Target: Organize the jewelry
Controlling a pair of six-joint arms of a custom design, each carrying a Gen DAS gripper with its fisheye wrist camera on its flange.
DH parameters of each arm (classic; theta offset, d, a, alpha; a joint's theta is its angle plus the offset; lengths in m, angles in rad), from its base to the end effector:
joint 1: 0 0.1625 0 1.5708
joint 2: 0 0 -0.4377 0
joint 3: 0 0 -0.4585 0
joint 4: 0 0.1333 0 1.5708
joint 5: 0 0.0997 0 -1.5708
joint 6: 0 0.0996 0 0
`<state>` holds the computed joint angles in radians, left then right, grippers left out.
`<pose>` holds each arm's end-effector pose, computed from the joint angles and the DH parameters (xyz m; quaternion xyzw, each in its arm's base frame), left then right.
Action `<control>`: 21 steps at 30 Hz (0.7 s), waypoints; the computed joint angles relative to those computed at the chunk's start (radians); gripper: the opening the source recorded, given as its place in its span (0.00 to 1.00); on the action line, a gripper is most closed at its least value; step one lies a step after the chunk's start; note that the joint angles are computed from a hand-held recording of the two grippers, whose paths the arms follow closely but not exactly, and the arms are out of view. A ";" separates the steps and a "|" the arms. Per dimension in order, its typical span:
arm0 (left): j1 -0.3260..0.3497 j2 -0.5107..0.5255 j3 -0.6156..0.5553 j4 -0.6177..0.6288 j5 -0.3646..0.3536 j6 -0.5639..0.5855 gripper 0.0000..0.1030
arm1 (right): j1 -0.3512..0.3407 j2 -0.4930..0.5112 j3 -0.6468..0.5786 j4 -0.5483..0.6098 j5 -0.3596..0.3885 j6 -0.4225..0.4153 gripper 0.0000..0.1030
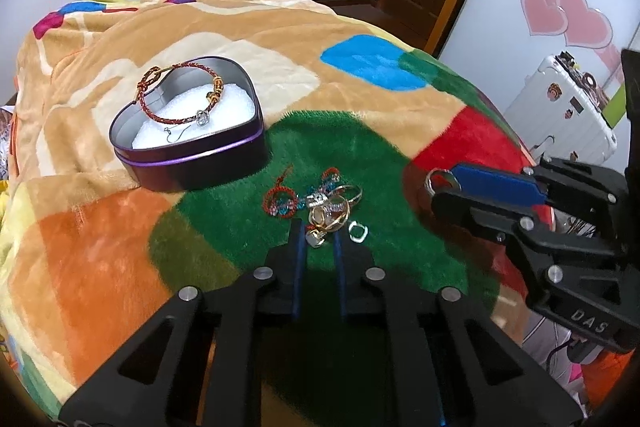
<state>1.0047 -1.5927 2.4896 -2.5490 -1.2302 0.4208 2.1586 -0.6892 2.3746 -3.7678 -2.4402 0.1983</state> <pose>-0.0651 -0.4130 0.1564 0.4604 0.8705 -0.0522 0.1660 0.2715 -0.3043 -0.0219 0.0653 -0.8815 0.3680 0.2885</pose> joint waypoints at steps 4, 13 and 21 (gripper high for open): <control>0.005 -0.019 0.006 0.011 0.001 0.000 0.08 | 0.006 -0.001 -0.003 0.009 -0.002 0.000 0.19; 0.005 -0.111 0.027 0.042 -0.001 -0.008 0.08 | 0.030 -0.005 -0.013 0.021 -0.016 0.007 0.19; 0.006 -0.165 0.021 0.027 -0.006 -0.019 0.08 | 0.057 -0.007 -0.042 0.025 -0.037 -0.014 0.19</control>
